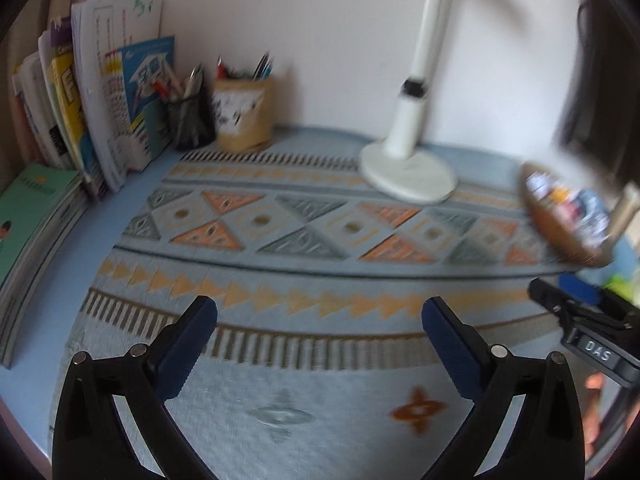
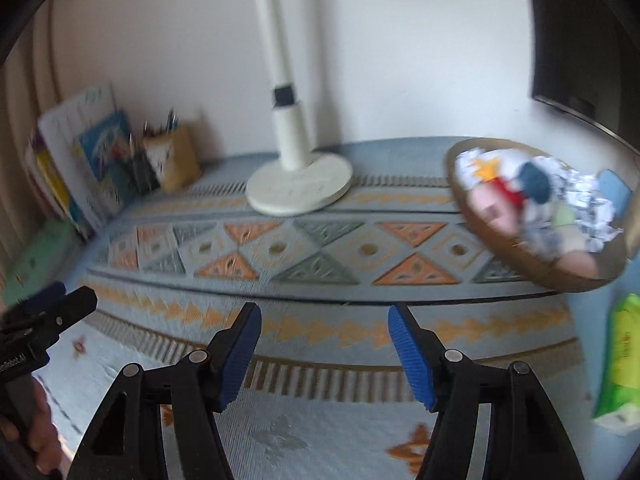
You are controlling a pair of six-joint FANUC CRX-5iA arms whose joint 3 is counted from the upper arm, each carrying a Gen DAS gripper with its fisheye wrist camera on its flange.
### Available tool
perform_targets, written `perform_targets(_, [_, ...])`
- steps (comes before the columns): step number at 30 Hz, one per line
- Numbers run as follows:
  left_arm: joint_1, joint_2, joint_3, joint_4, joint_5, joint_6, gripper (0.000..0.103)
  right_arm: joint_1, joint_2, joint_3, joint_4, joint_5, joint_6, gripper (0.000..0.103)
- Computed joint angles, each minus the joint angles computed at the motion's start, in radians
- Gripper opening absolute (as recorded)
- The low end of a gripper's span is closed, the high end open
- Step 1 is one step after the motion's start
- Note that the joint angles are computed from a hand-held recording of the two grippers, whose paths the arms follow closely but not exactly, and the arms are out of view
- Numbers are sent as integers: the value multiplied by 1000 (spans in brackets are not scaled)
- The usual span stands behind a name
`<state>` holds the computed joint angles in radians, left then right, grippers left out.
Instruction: Organize objects
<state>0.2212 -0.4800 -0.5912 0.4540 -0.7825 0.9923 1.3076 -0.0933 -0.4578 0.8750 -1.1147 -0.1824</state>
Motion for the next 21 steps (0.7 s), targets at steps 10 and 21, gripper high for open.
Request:
perform_targets(10, [-26, 119, 40, -99, -38, 119, 102, -53, 86, 35, -149, 37, 51, 64])
perform_targets(21, [-79, 143, 96, -246, -42, 221, 103, -60, 129, 98, -219, -6, 139, 100])
